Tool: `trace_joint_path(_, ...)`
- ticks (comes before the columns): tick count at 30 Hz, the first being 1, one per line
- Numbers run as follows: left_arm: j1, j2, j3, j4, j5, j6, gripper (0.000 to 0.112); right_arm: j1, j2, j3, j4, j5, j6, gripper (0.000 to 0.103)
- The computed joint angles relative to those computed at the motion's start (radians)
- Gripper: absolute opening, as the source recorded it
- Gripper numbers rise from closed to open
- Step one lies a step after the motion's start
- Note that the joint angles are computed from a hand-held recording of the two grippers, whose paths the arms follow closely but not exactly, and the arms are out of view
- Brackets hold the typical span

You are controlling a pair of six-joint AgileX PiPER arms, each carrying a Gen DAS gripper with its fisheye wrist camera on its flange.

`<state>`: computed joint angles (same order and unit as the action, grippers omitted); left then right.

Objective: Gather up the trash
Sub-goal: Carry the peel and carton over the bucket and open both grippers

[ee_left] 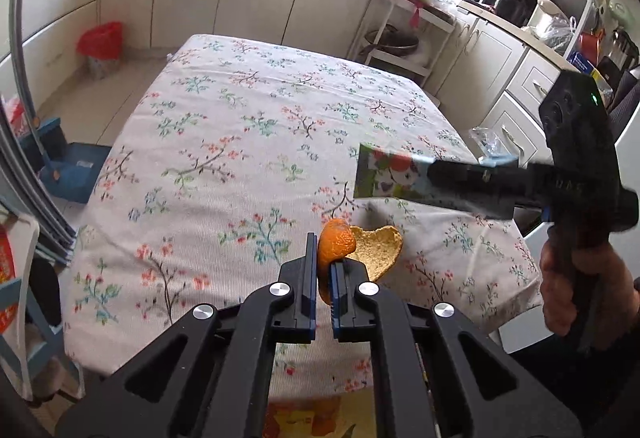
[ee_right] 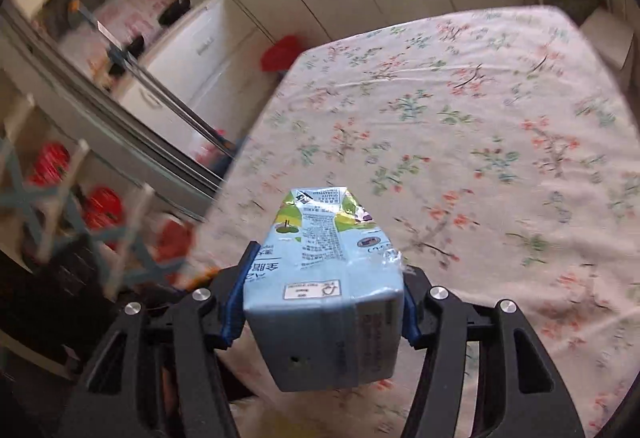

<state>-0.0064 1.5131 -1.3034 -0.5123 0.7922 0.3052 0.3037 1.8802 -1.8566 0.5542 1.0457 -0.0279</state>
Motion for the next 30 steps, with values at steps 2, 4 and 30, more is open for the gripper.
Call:
trace_joint_path(2, 0.006, -0.025, 0.025, -0.004, -0.001, 0.001, 0.005, -0.003, -0.021, 0.039, 0.025, -0.005, -0.009, 0.058)
trace_joint_path(4, 0.011, -0.056, 0.053, -0.005, -0.005, 0.009, 0.005, -0.021, -0.064, 0.114, 0.08, -0.033, -0.038, 0.058)
trace_joint_path(30, -0.177, -0.451, 0.382, 0.251, 0.084, -0.15, 0.005, 0.069, -0.616, 0.825, 0.259, -0.26, -0.103, 0.058)
